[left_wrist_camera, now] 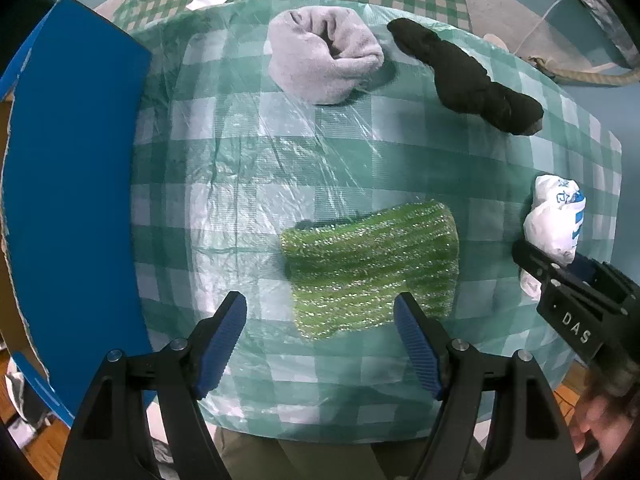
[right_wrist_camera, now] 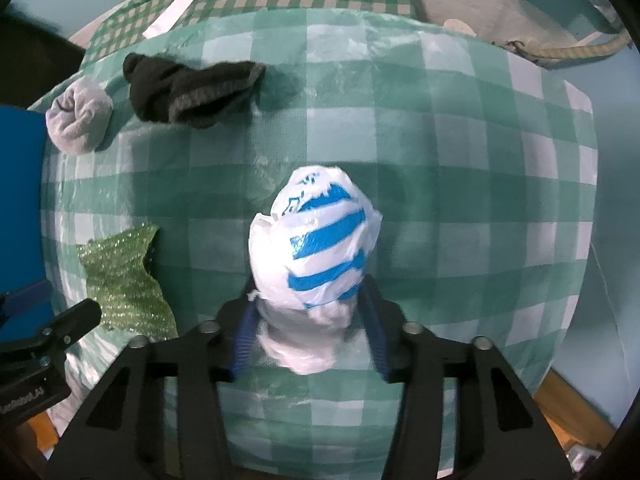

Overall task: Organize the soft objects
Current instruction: 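Close the right tool on the striped bundle while the left tool grasps the green scrubber pad, then lift the green pad with the left tool while the right tool lifts the striped bundle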

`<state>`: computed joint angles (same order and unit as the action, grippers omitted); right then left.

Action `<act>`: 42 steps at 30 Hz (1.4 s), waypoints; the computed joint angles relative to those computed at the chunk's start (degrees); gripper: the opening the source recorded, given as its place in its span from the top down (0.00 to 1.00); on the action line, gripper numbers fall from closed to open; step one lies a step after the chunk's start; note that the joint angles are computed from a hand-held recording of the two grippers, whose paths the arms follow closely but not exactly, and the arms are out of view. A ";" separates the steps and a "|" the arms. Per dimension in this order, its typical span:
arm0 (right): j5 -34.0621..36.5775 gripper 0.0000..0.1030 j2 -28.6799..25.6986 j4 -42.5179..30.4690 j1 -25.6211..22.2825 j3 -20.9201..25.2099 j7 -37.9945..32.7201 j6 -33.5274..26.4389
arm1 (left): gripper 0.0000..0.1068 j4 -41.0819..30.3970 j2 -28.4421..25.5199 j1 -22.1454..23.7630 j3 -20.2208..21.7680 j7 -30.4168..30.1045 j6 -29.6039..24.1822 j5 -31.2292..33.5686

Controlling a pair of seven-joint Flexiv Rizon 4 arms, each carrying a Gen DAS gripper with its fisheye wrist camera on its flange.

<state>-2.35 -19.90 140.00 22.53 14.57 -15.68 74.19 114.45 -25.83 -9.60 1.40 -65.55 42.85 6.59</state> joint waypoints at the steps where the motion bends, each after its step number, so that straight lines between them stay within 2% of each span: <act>1: -0.04 0.61 0.04 0.19 -0.01 0.07 -0.29 0.52 | 0.26 0.14 -0.01 -0.06 -0.07 -0.07 0.13 -0.02; 10: -3.22 0.63 2.44 2.36 1.76 -1.11 0.33 1.38 | 0.24 0.26 -1.71 -1.78 -0.42 -3.87 1.26 -0.17; 17: -2.42 0.63 2.60 2.19 0.09 0.04 -2.85 1.04 | 0.24 -0.06 -3.44 -2.89 -0.54 -7.48 2.01 -0.82; 21: -1.86 0.63 2.38 2.04 -0.26 0.07 -3.74 1.28 | 0.24 -1.00 -4.61 -2.93 -0.48 -8.28 1.42 -0.93; 26: -1.30 0.63 2.52 1.99 -0.44 0.14 -4.47 1.34 | 0.25 -0.79 -6.07 -2.62 -0.79 -7.49 3.32 -1.09; 29: -1.10 0.63 2.59 1.93 -0.43 0.13 -4.59 1.39 | 0.30 -0.27 -6.40 -2.70 -0.98 -6.94 4.34 -1.37; 33: -1.10 0.63 2.57 1.87 -0.30 0.03 -4.68 1.58 | 0.55 1.97 -5.50 -1.55 -1.56 -4.13 7.12 -2.51; 37: -0.88 0.63 2.38 1.70 -0.27 0.15 -4.89 1.86 | 0.77 2.83 -5.21 -0.40 -2.29 -1.40 7.23 -4.78; 42: -1.05 0.63 2.68 1.86 0.08 0.03 -4.63 2.08 | 0.82 3.41 -5.08 0.42 -2.05 0.85 7.33 -6.13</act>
<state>-3.41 -17.22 141.85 22.61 14.60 -20.31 76.27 117.86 -30.91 -9.18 -0.66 -64.69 50.18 0.46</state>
